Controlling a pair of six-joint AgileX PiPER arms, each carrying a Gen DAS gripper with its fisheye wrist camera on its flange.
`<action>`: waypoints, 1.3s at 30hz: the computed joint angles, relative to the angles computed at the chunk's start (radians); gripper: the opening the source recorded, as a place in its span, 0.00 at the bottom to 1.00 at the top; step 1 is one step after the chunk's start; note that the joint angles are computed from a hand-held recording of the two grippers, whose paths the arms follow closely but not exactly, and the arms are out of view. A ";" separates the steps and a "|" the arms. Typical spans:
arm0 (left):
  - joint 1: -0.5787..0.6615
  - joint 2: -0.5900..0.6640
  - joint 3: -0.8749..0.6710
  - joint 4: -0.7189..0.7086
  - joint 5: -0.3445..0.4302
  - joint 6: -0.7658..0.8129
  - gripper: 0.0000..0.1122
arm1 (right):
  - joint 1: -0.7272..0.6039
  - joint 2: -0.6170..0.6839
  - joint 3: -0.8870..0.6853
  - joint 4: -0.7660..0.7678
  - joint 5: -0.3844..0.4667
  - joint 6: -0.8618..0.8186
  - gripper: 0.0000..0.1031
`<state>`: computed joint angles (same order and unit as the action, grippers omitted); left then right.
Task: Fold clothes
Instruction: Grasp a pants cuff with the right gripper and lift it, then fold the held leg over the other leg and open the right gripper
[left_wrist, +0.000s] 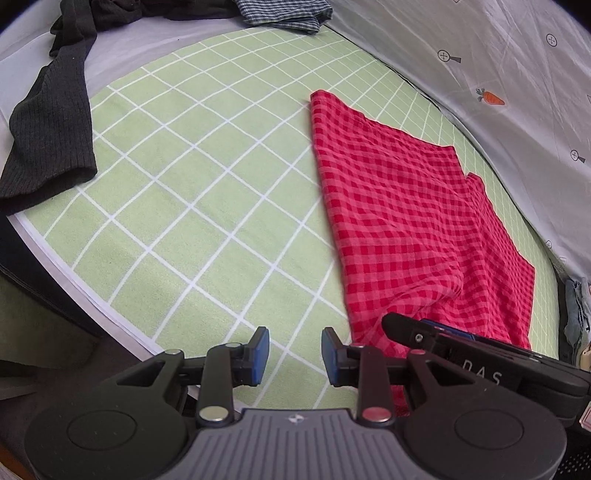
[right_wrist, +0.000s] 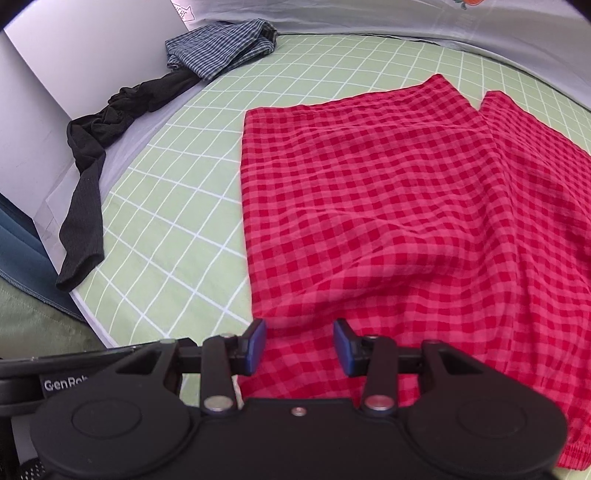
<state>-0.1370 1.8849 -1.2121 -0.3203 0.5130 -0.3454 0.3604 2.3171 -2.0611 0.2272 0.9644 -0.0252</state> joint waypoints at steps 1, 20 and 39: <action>0.007 0.006 -0.007 -0.008 0.008 0.022 0.30 | 0.007 0.011 -0.016 -0.007 0.009 0.012 0.41; 0.023 0.119 -0.199 0.001 0.107 0.096 0.30 | -0.089 0.019 -0.054 0.092 -0.052 0.108 0.02; -0.270 0.361 -0.691 0.140 0.272 -0.021 0.30 | -0.538 -0.251 0.455 0.315 -0.312 0.071 0.02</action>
<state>-0.4072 2.2462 -1.9026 -0.1802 0.7851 -0.3665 -0.1779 2.0659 -1.6059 0.5417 0.6526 0.0462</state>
